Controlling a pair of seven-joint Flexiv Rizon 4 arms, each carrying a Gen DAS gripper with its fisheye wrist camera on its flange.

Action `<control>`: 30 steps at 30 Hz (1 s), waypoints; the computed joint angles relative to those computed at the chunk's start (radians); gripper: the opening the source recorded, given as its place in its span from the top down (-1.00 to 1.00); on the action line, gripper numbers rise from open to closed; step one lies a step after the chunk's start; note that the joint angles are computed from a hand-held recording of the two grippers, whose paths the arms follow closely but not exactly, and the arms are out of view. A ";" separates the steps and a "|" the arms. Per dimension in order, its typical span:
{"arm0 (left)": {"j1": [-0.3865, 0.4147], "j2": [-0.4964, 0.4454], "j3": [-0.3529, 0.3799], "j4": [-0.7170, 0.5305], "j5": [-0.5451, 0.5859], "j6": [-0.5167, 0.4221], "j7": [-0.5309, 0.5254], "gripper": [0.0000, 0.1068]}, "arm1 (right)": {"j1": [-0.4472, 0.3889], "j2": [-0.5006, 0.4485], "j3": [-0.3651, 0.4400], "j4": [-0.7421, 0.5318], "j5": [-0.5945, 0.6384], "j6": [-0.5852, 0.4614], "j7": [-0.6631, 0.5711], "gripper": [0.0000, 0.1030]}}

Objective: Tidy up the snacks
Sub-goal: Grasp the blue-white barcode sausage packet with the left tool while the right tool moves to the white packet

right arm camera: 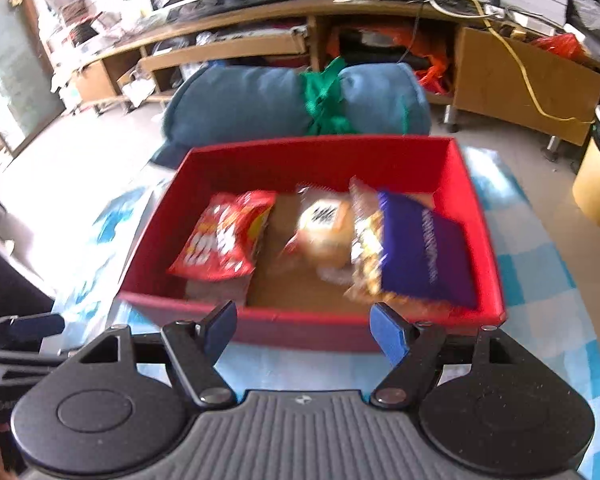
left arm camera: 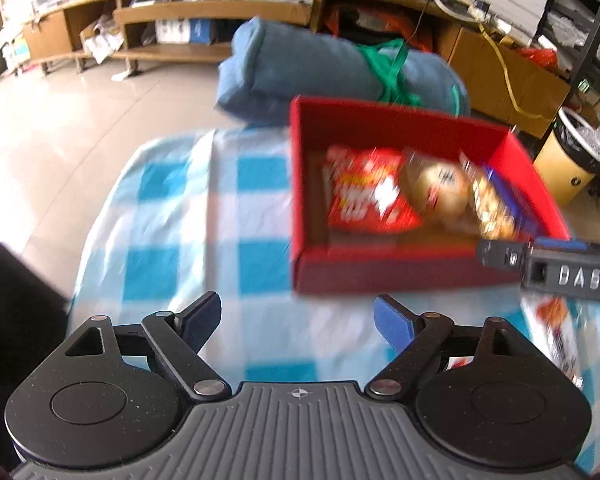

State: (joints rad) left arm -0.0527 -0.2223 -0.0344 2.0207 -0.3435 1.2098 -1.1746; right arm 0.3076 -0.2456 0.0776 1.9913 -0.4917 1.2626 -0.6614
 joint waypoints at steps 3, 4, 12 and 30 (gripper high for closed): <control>0.015 0.038 0.018 0.047 -0.014 -0.052 -0.007 -0.65 | 0.005 0.001 0.025 0.004 0.022 0.002 -0.035 -0.33; 0.019 0.049 0.027 0.061 -0.017 -0.076 -0.019 -0.65 | 0.008 0.000 0.035 0.003 0.032 0.000 -0.053 -0.33; 0.047 0.109 0.064 0.142 -0.036 -0.207 -0.097 -0.65 | 0.033 -0.004 0.068 -0.002 0.095 -0.018 -0.150 -0.34; 0.007 0.023 0.033 0.076 0.089 -0.169 -0.182 -0.54 | 0.014 0.042 0.055 0.052 0.125 0.001 -0.148 -0.35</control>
State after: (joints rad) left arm -0.0456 -0.1995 -0.0018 2.0966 -0.2542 1.0408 -1.3566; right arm 0.3213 -0.2039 0.1328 2.0438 -0.3665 1.2638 -0.8096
